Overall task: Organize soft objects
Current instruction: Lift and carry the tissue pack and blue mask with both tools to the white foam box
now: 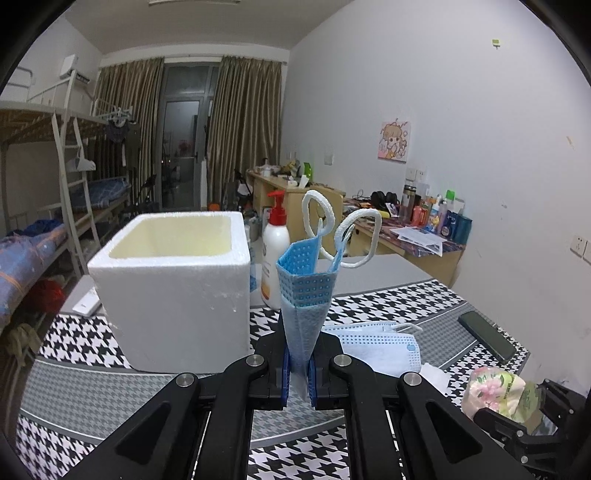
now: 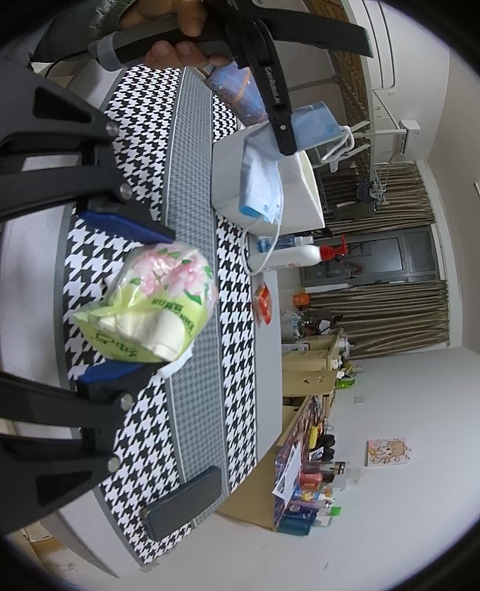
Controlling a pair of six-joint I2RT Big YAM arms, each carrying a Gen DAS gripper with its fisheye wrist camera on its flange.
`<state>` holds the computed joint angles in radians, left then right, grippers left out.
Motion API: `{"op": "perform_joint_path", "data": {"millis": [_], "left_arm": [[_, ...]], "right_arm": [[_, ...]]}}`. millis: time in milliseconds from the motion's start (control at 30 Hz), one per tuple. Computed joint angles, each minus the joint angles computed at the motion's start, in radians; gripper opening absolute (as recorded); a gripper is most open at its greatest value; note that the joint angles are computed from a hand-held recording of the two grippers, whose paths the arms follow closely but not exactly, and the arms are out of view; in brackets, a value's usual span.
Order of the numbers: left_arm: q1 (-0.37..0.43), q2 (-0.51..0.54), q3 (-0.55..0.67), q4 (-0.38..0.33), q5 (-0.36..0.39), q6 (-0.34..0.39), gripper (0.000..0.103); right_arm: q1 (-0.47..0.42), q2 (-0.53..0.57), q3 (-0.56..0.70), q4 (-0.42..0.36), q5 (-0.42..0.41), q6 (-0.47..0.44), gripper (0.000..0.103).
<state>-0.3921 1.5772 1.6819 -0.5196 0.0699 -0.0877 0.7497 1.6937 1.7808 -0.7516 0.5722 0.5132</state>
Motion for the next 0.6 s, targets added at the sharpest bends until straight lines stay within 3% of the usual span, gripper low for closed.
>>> {"op": "perform_joint_path", "data": {"millis": [467,600], "left_arm": [[0.018,-0.007,0.018,0.002,-0.012,0.040,0.008],[0.027,0.007,0.050,-0.026,0.009,0.037,0.008]], "right_arm": [[-0.010,0.050,0.085,0.020,-0.021,-0.067,0.062],[-0.013,0.065,0.116,0.027,-0.026,-0.085,0.061]]}}
